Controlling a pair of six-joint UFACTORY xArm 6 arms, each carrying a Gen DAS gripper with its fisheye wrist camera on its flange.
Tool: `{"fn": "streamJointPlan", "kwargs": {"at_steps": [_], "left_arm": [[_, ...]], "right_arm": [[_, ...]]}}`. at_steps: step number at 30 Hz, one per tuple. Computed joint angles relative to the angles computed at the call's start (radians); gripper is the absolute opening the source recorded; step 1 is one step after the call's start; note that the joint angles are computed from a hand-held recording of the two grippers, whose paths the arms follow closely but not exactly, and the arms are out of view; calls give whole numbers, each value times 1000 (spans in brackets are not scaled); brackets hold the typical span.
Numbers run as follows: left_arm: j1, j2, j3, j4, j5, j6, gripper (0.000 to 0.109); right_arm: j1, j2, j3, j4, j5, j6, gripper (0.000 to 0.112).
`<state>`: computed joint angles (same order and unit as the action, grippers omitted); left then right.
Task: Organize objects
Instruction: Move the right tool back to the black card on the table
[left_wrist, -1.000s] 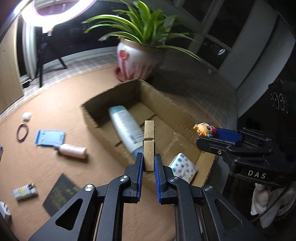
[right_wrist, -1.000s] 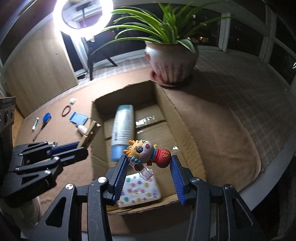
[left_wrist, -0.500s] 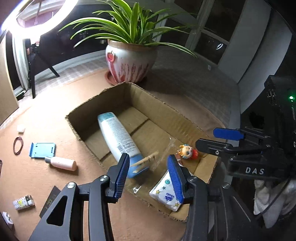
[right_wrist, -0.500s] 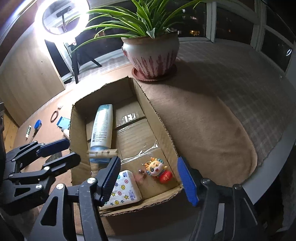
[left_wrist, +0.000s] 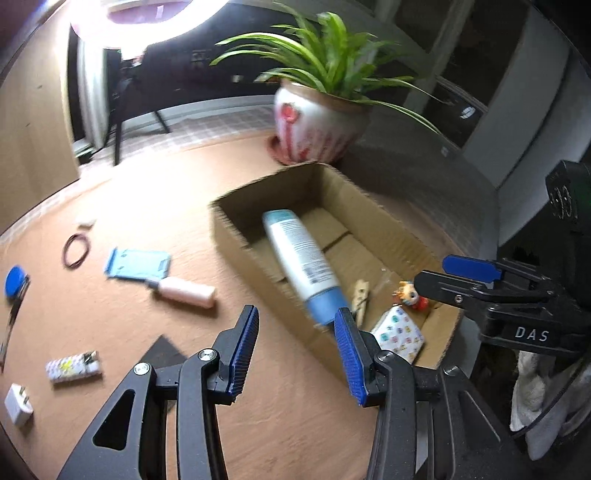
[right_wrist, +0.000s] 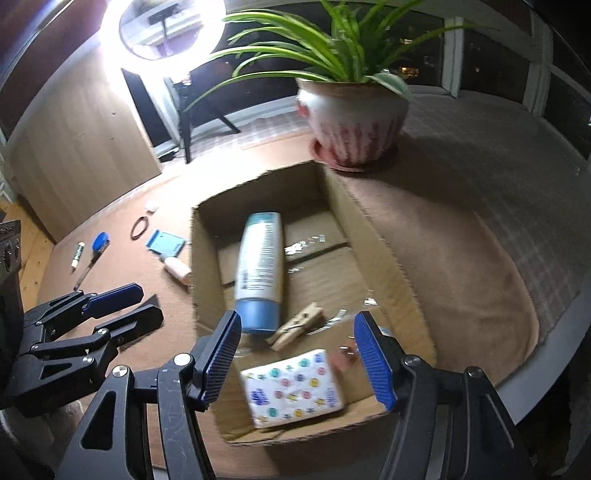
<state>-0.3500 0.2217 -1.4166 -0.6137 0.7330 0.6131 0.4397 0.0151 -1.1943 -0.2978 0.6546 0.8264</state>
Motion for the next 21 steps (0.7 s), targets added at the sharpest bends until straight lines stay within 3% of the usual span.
{"fn": "streamJointPlan", "kwargs": {"at_steps": [9, 21], "left_arm": [[120, -47, 68, 23, 7, -16, 46], [291, 14, 42, 100, 30, -48, 46]], "right_arm": [[65, 131, -149, 102, -3, -105, 60], [150, 331, -355, 331, 40, -265, 60]]}}
